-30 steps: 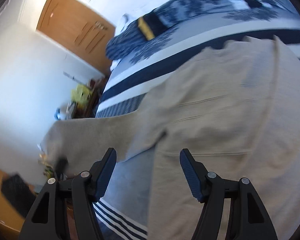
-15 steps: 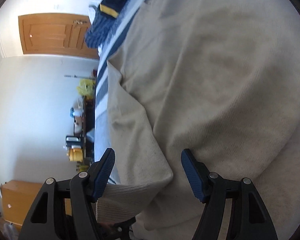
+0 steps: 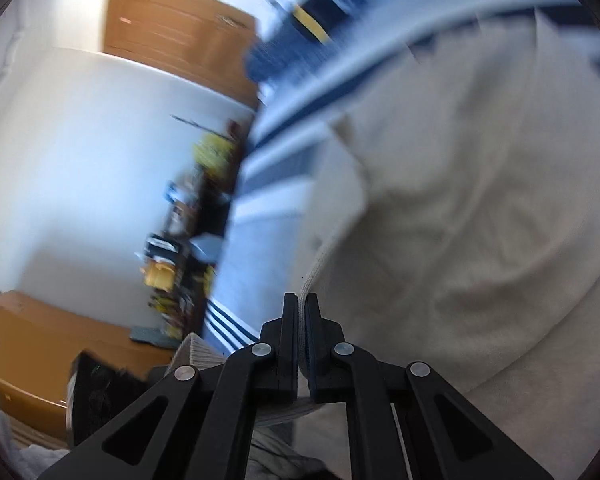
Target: Fold small clothes
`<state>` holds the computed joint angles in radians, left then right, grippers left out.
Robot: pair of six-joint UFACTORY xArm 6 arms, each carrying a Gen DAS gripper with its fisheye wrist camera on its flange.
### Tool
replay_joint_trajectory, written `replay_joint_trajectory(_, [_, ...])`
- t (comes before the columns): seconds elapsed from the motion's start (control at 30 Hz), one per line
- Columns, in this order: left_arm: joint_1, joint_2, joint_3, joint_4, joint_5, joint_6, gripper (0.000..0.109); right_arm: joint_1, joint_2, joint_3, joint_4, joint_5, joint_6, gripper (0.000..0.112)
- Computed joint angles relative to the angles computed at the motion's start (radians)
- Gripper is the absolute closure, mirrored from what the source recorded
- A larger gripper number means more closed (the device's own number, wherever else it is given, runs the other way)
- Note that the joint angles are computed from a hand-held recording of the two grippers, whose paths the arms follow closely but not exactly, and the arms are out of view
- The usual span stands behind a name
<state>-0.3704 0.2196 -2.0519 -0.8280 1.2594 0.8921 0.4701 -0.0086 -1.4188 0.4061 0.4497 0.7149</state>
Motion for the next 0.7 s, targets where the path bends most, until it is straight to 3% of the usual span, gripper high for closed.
replay_joint_trajectory(0.07, [-0.023,-0.017,0.004,-0.028,0.03,0.019,0.101,0.005,-0.054,0.004,-0.135,0.025,0.103,0.108])
replay_joint_trajectory(0.17, [-0.1,-0.059,0.085,0.053,0.031,0.078,0.101,0.021,-0.17,0.073,-0.342,0.087,0.271,0.108])
replay_joint_trajectory(0.33, [-0.239,-0.131,0.299,0.315,-0.021,0.141,0.095,0.015,-0.334,0.36,-0.344,0.147,0.352,0.108])
replay_joint_trajectory(0.4, [-0.254,-0.158,0.357,0.355,-0.009,0.171,0.089,0.01,-0.36,0.49,-0.261,0.047,0.334,0.106])
replay_joint_trajectory(0.47, [-0.249,-0.189,0.397,0.37,0.008,0.18,0.084,0.011,-0.381,0.576,-0.267,-0.004,0.4,0.105])
replay_joint_trajectory(0.53, [-0.227,-0.2,0.398,0.352,0.034,0.148,0.07,0.021,-0.413,0.646,-0.241,-0.069,0.418,0.105])
replay_joint_trajectory(0.57, [-0.213,-0.199,0.391,0.345,0.039,0.113,0.061,0.024,-0.443,0.671,-0.27,-0.068,0.442,0.099])
replay_joint_trajectory(0.63, [-0.186,-0.203,0.384,0.351,0.04,0.027,0.053,0.035,-0.508,0.704,-0.392,-0.006,0.539,0.06])
replay_joint_trajectory(0.7, [-0.156,-0.191,0.369,0.363,0.036,-0.081,0.052,0.061,-0.568,0.726,-0.493,0.068,0.608,0.06])
